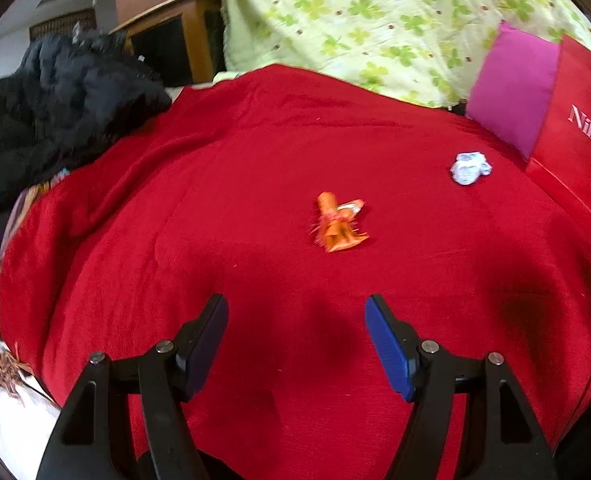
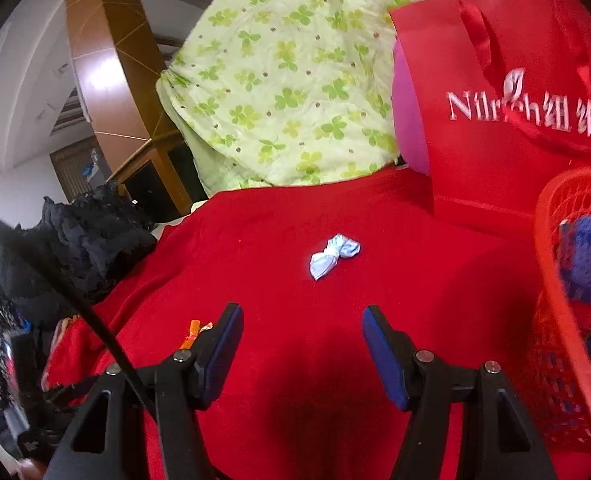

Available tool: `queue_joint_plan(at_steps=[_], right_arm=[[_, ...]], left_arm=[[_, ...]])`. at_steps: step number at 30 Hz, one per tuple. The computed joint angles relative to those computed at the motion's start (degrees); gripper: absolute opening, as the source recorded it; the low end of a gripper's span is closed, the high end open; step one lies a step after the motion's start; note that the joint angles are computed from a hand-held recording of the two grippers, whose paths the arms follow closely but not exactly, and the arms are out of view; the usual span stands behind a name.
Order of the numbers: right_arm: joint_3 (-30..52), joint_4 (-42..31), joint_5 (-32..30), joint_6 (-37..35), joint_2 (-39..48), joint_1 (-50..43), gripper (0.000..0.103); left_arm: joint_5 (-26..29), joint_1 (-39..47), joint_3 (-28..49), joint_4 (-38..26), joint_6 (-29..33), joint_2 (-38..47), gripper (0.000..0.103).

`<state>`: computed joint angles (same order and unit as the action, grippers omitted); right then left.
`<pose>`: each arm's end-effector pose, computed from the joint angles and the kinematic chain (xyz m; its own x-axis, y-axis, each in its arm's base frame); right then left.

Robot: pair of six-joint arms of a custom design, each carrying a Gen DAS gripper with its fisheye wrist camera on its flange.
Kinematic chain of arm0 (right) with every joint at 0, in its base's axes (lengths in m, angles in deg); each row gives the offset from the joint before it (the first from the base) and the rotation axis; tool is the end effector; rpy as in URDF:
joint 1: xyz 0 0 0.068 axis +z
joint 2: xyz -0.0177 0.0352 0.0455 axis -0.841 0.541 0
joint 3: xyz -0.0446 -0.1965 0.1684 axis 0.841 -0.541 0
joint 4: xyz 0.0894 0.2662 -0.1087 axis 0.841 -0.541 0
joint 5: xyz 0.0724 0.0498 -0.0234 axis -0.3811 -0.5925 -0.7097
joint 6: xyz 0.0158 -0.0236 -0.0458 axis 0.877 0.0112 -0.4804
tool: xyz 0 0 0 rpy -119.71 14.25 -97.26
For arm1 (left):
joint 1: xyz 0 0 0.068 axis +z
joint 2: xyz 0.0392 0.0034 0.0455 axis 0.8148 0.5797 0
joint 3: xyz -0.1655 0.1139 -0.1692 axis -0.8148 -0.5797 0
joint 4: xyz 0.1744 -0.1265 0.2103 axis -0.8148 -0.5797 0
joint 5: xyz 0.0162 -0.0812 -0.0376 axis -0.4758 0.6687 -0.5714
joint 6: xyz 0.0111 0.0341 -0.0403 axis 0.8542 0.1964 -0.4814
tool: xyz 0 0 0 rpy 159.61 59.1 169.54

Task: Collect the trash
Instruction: 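Grasp the light-blue candy wrapper with the right tool while the left tool grasps the orange wrapper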

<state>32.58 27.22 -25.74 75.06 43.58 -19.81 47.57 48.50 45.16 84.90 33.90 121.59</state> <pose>0.2775 0.1961 0.1562 -0.4920 0.3352 -0.8035 -0.0189 0.9186 0.3948 0.3008 -0.0279 0.1342 -0.7238 0.0135 -0.6899 -0.0185 0.9991 0.0389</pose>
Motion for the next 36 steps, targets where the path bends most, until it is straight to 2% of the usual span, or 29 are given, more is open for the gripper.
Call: queue_joint_plan(at_steps=[6,9,13,17,23,28,29,30,32,34,36], right_arm=[[10.46,-3.78,-11.70,2.84,9.25,-6.84,0.066],[19.22,-6.81,-14.74,2.61,16.48,-9.98,0.064],[32.41,-10.06,-20.81,5.80,28.00,-14.64,0.059],[47.33,-17.94,-21.83,7.08,39.24,-17.49,0.050],[68.52,-28.48,-26.75,12.79,55.19,-20.68,0.049],[80.64,-37.17,-21.95,11.17,62.44,-19.57,0.047],[81.76,-38.47,-20.60,10.24,62.88,-19.18,0.040],[81.46,-38.68,-20.08,9.42,62.61,-19.00,0.037],[76.91,-36.06,-20.02,8.35,59.88,-18.82,0.032],[71.35,-33.19,-19.73,8.13,56.48,-18.68,0.031],[63.71,-28.98,-19.95,8.12,51.56,-18.38,0.031]], left_arm=[[4.24,5.06,1.80,1.43,1.13,4.02,0.071],[5.88,6.52,3.56,1.69,1.46,6.58,0.071],[7.44,7.18,6.53,1.84,2.59,9.35,0.071],[10.85,7.79,12.22,0.65,3.71,13.71,0.071],[19.43,8.05,25.88,-3.51,3.74,25.51,0.071],[23.57,6.44,38.58,-9.34,2.55,37.33,0.071],[24.01,6.25,40.21,-10.34,2.05,38.93,0.068],[25.12,6.26,41.94,-11.41,1.43,40.74,0.063],[26.95,6.62,45.08,-14.12,0.23,43.96,0.036],[27.62,6.75,45.45,-14.34,-0.28,45.00,0.027],[26.92,6.66,43.59,-13.19,-0.43,43.71,0.027]])
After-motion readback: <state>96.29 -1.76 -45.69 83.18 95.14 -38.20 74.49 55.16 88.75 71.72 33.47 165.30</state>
